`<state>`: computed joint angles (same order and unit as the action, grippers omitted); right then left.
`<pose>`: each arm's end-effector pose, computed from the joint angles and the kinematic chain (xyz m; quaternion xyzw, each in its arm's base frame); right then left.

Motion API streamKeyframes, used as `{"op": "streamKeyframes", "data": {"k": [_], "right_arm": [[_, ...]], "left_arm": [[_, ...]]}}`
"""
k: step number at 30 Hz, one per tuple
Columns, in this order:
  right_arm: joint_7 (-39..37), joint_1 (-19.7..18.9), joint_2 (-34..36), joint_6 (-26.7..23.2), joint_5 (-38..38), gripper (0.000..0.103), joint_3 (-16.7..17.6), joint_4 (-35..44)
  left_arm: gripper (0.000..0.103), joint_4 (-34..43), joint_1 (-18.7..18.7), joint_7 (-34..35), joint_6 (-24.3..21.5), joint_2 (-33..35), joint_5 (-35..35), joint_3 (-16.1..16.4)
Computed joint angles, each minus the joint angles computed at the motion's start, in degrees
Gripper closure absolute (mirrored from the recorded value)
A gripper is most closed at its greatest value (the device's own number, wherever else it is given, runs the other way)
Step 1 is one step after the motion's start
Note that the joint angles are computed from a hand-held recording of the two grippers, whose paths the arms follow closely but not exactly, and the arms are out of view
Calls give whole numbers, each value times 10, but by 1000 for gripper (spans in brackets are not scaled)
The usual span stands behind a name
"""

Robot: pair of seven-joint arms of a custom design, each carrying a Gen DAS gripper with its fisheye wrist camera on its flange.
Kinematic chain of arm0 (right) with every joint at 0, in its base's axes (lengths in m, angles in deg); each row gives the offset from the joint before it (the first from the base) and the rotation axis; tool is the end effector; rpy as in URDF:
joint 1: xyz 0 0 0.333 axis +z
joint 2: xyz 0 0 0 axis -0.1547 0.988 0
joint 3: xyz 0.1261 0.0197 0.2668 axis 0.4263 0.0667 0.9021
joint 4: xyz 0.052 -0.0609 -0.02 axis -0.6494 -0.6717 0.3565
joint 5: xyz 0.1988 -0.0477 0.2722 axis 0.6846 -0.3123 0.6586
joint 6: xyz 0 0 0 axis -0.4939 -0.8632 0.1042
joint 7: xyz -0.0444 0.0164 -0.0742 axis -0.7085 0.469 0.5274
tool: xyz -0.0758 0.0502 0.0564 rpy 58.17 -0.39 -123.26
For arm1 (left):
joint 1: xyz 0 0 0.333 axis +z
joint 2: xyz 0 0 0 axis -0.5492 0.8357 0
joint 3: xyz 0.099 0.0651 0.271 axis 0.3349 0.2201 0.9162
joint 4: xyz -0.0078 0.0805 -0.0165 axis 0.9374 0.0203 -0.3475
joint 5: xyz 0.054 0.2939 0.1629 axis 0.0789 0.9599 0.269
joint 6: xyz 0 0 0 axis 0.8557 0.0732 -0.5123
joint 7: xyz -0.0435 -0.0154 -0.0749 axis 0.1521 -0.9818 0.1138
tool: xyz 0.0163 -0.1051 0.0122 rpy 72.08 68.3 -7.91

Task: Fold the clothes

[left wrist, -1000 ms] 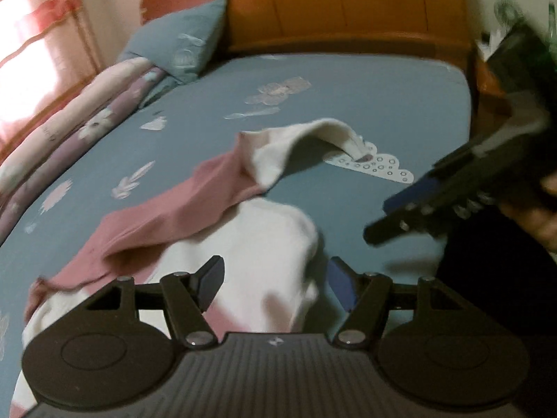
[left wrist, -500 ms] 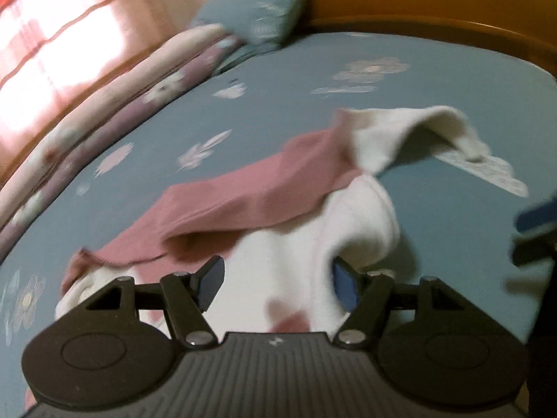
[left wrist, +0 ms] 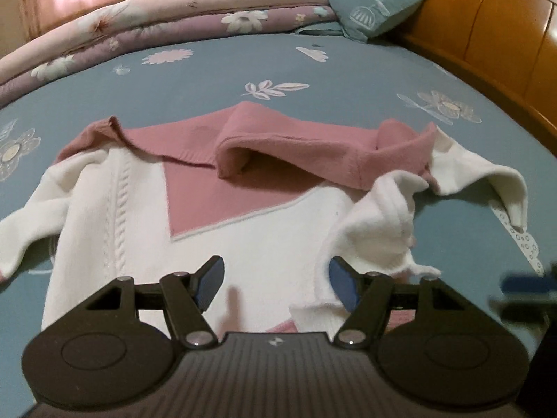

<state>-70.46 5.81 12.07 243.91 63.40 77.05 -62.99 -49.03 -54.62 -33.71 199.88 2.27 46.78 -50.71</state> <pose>0.5825 0.2888 0.2985 -0.7440 0.4858 -0.0261 0.4580 0.5726 -0.1961 0.3267 -0.6706 0.6491 -0.2607 0.2470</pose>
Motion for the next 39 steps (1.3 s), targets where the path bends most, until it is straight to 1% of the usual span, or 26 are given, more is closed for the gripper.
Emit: {"op": "streamKeyframes", "data": {"k": [1,3,4,7,9,10,11,13,14,15,16,17,18,19,21,23,25,27,30,33,35,38,39], "right_arm": [[-6,6,14,-5,-17,60,-4,23],[-14,15,51,-14,-63,64,-4,78],[-9,21,72,-17,-90,64,-6,109],[45,43,130,-62,-194,64,-27,195],[73,59,164,-88,-260,64,-45,247],[78,66,172,-90,-287,64,-52,258],[84,73,179,-92,-312,64,-59,267],[91,77,178,-98,-350,64,-65,261],[80,74,170,-91,-359,64,-59,246],[72,70,160,-90,-369,67,-54,228],[80,72,147,-85,-382,81,-57,209],[102,81,133,-79,-400,87,-71,192],[129,88,119,-76,-414,89,-82,174],[142,77,102,-82,-408,91,-74,154],[166,49,70,-96,-394,92,-50,116],[170,-11,41,-127,-350,92,2,77],[161,-66,12,-158,-291,93,44,41],[146,-103,-17,-184,-222,93,62,9],[155,-127,-50,-217,-156,93,56,-19],[203,-123,-69,-225,-138,93,22,-40],[254,-112,-72,-228,-146,93,-9,-48],[358,-78,-62,-216,-192,93,-64,-52],[390,-73,-57,-219,-208,90,-74,-52]], "left_arm": [[34,-3,-1,-1,-1,-3,1,1],[34,-10,-2,-5,-5,-9,6,3],[34,-12,0,-4,-9,-12,7,1],[34,-20,5,-9,-20,-21,17,-4],[35,-33,17,-15,-11,-31,21,-10],[35,-40,21,-22,-3,-37,26,-10],[35,-48,23,-29,3,-43,31,-10],[35,-60,25,-43,3,-55,45,-9],[35,-65,27,-50,2,-60,53,-10],[35,-69,28,-57,-2,-65,64,-12],[35,-73,30,-67,-6,-71,76,-15],[34,-78,32,-77,-11,-77,88,-18],[34,-81,35,-86,-15,-82,96,-23],[34,-86,39,-96,-19,-88,102,-29],[34,-94,46,-118,-20,-100,122,-39],[33,-102,55,-130,-22,-111,140,-51],[33,-108,61,-144,-32,-120,160,-63],[33,-113,69,-154,-36,-128,172,-77],[33,-117,84,-164,-38,-134,185,-100],[33,-120,92,-173,-41,-142,199,-117],[33,-122,97,-175,-42,-147,205,-126],[32,-125,100,-170,-46,-150,204,-136],[32,-125,101,-168,-47,-151,204,-139]]}}
